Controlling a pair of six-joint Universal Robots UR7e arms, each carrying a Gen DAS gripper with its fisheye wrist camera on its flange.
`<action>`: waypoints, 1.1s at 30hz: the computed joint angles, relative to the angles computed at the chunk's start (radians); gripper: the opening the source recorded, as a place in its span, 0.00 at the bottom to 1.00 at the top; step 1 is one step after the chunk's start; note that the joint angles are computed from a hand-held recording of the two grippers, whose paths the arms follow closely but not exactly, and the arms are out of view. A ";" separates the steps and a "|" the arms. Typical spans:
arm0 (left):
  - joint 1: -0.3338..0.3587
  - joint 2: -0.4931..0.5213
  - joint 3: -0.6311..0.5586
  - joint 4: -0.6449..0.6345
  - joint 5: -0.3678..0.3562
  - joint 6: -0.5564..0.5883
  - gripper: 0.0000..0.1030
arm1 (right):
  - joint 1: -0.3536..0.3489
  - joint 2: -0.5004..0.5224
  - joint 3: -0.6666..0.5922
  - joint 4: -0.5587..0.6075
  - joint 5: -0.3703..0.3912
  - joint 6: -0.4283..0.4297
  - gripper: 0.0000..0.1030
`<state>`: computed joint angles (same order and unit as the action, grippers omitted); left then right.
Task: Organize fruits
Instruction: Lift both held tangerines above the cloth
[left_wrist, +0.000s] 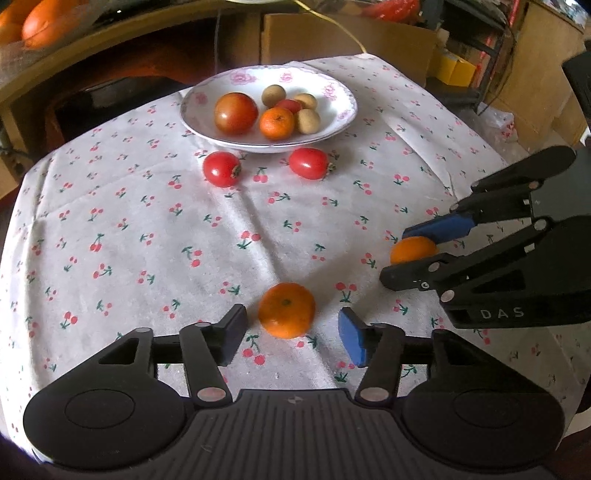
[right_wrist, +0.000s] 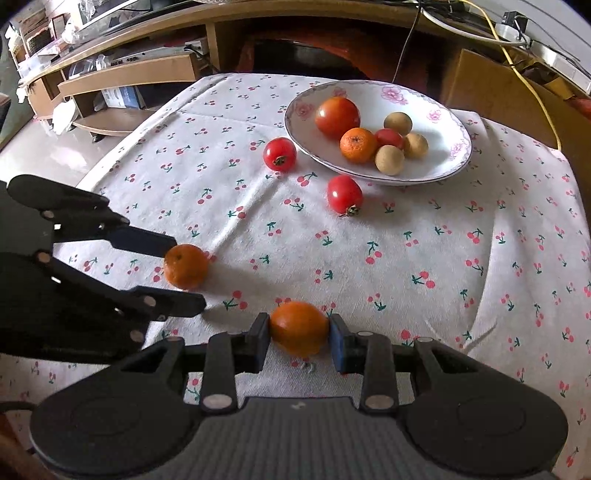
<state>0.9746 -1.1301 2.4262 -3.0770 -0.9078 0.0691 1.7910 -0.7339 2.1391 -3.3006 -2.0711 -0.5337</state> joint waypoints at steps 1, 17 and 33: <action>-0.002 0.005 0.000 -0.003 0.003 0.006 0.64 | -0.001 -0.001 0.000 0.003 0.003 0.002 0.33; 0.006 0.010 -0.006 -0.005 0.001 0.020 0.68 | -0.002 -0.029 0.014 0.046 -0.001 0.030 0.37; 0.008 0.005 -0.012 -0.007 0.004 -0.013 0.41 | -0.007 -0.027 0.026 0.020 0.004 0.009 0.34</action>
